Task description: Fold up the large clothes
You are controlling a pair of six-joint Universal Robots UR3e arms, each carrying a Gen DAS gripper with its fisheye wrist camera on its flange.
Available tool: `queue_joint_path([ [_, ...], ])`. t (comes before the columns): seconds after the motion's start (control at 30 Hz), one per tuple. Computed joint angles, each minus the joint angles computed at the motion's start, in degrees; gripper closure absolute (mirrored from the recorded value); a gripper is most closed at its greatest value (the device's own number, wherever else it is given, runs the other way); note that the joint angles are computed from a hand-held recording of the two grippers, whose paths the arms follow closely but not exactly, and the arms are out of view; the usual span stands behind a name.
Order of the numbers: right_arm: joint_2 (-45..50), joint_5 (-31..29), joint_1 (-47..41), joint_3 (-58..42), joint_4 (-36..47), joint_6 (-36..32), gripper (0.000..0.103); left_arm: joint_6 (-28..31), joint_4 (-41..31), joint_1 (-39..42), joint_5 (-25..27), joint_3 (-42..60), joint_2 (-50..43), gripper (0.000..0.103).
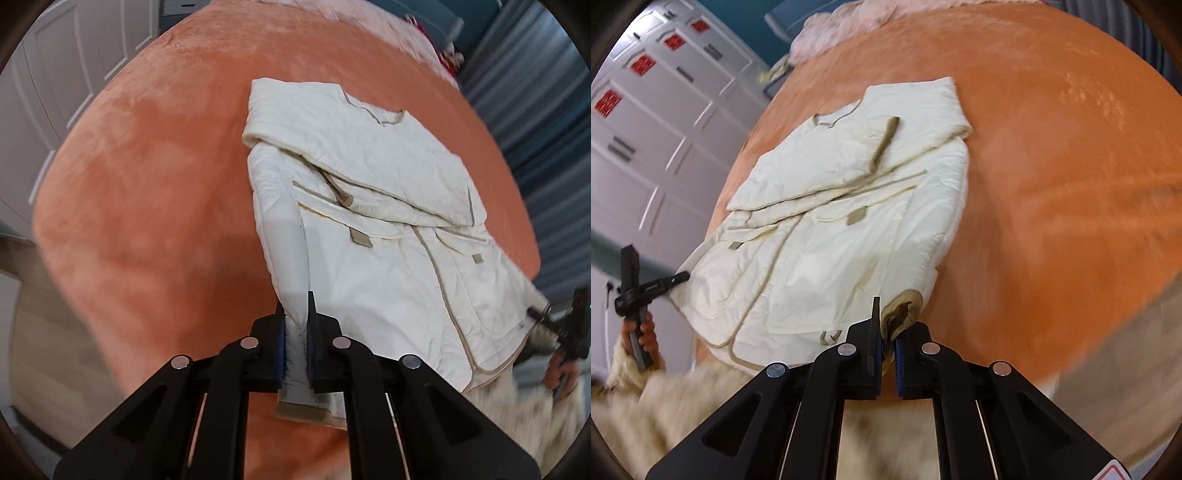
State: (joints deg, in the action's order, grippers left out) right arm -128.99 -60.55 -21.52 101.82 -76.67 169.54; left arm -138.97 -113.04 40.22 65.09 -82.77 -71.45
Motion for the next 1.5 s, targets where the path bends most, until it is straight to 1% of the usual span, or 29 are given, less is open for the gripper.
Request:
queue_joint_path([
  [0.03, -1.7, 0.2, -1.1, -3.0, 5.9, -1.7, 0.098, 1.7, -3.7, 1.4, 0.2, 1.7, 0.9, 0.096],
  [0.1, -2.9, 0.4, -1.7, -7.2, 9.9, -2.4, 0.098, 5.5, -12.5, 5.2, -1.3, 7.1, 2.6, 0.096],
  [0.17, -2.5, 1.9, -1.8, -8.6, 5.8, -0.4, 0.098, 7.1, -16.5, 7.4, -5.4, 11.2, 3.3, 0.096],
  [0.23, -1.3, 3.3, -1.8, -7.6, -3.3, 3.5, 0.098, 5.3, -14.3, 6.9, -9.3, 12.9, 2.5, 0.096],
  [0.3, 0.2, 5.4, -3.4, -4.6, -15.1, 7.5, 0.099, -0.9, -4.5, 4.0, -12.2, 11.0, 0.5, 0.096],
  [0.33, 1.8, 4.4, -1.8, -2.6, -22.5, 11.2, 0.099, -3.6, 0.2, 3.0, -13.0, 9.5, -0.1, 0.096],
  [0.37, 5.3, 2.9, 0.3, -0.3, -32.4, 15.2, 0.099, -8.4, 7.8, 1.0, -13.2, 6.8, -1.2, 0.096],
  [0.4, 7.5, 1.4, 1.5, 0.6, -37.6, 17.8, 0.099, -12.1, 13.8, -0.7, -13.0, 4.9, -2.6, 0.096],
  [0.43, 12.1, -0.1, 3.4, 1.9, -46.2, 22.3, 0.099, -15.4, 19.3, -2.2, -12.5, 3.4, -4.3, 0.096],
  [0.47, 16.7, -1.3, 4.9, 1.9, -52.5, 25.3, 0.099, -20.0, 25.9, -4.6, -11.5, 2.4, -7.2, 0.095],
  [0.53, 24.1, -5.5, 8.8, 1.2, -61.8, 28.9, 0.099, -25.8, 34.6, -8.3, -9.3, 2.4, -12.5, 0.095],
  [0.6, 32.8, -10.1, 12.5, -2.3, -68.8, 30.8, 0.099, -31.6, 44.7, -13.9, -3.8, 3.4, -18.8, 0.095],
  [0.63, 37.7, -11.7, 13.8, -5.3, -71.2, 31.9, 0.099, -33.0, 46.6, -15.5, -2.2, 4.2, -20.5, 0.095],
  [0.7, 42.4, -12.3, 14.4, -7.1, -74.3, 34.2, 0.098, -36.2, 51.8, -19.5, 2.4, 7.5, -26.7, 0.093],
  [0.77, 48.5, -12.7, 14.8, -11.2, -76.9, 36.6, 0.097, -38.6, 54.3, -21.6, 4.9, 11.7, -32.9, 0.092],
  [0.83, 51.8, -13.2, 14.9, -13.2, -78.6, 37.5, 0.094, -40.8, 54.9, -22.1, 5.0, 14.7, -37.0, 0.092],
  [0.93, 53.9, -14.8, 15.7, -14.3, -80.6, 39.2, 0.086, -41.8, 54.1, -22.4, 5.0, 17.5, -40.3, 0.091],
  [1.03, 53.4, -17.3, 16.0, -12.3, -85.4, 40.7, 0.066, -44.2, 53.6, -21.2, 2.4, 18.3, -41.7, 0.088],
  [1.07, 52.8, -17.8, 15.9, -11.0, -87.0, 41.1, 0.056, -45.3, 54.3, -20.8, 1.4, 17.0, -40.7, 0.086],
  [1.1, 52.5, -18.2, 15.9, -10.6, -87.8, 41.2, 0.052, -46.2, 55.6, -20.3, 0.3, 15.6, -40.0, 0.083],
  [1.13, 52.4, -18.6, 15.9, -10.5, -87.8, 40.8, 0.052, -46.8, 57.2, -19.8, -0.3, 14.2, -39.3, 0.081],
  [1.17, 52.3, -18.9, 15.9, -10.7, -87.2, 40.1, 0.052, -48.0, 61.1, -20.1, 1.7, 12.0, -37.9, 0.070],
  [1.2, 52.3, -19.2, 15.8, -10.8, -86.4, 39.0, 0.051, -50.0, 67.5, -21.4, 7.9, 8.8, -35.8, 0.057],
  [1.23, 52.3, -19.5, 15.9, -10.9, -85.9, 38.6, 0.051, -51.3, 73.5, -21.5, 11.0, 5.3, -33.5, 0.047],
  [1.27, 52.5, -19.9, 16.1, -10.8, -85.5, 37.9, 0.049, -52.0, 76.4, -20.7, 10.2, 3.3, -32.2, 0.029],
  [1.3, 52.5, -20.2, 16.3, -10.6, -85.4, 37.8, 0.047, -53.4, 78.9, -18.8, 7.6, 1.5, -30.9, 0.018],
  [1.33, 52.9, -20.3, 16.4, -10.7, -84.9, 37.3, 0.046, -54.4, 78.3, -17.7, 6.0, 1.8, -31.0, 0.018],
  [1.4, 54.0, -20.5, 16.8, -11.3, -83.6, 37.0, 0.046, -52.5, 70.0, -16.9, 3.3, 8.2, -34.9, 0.018],
  [1.5, 56.7, -20.3, 17.1, -13.3, -81.0, 37.1, 0.046, -49.6, 61.0, -17.2, 0.9, 15.3, -40.9, 0.018],
])
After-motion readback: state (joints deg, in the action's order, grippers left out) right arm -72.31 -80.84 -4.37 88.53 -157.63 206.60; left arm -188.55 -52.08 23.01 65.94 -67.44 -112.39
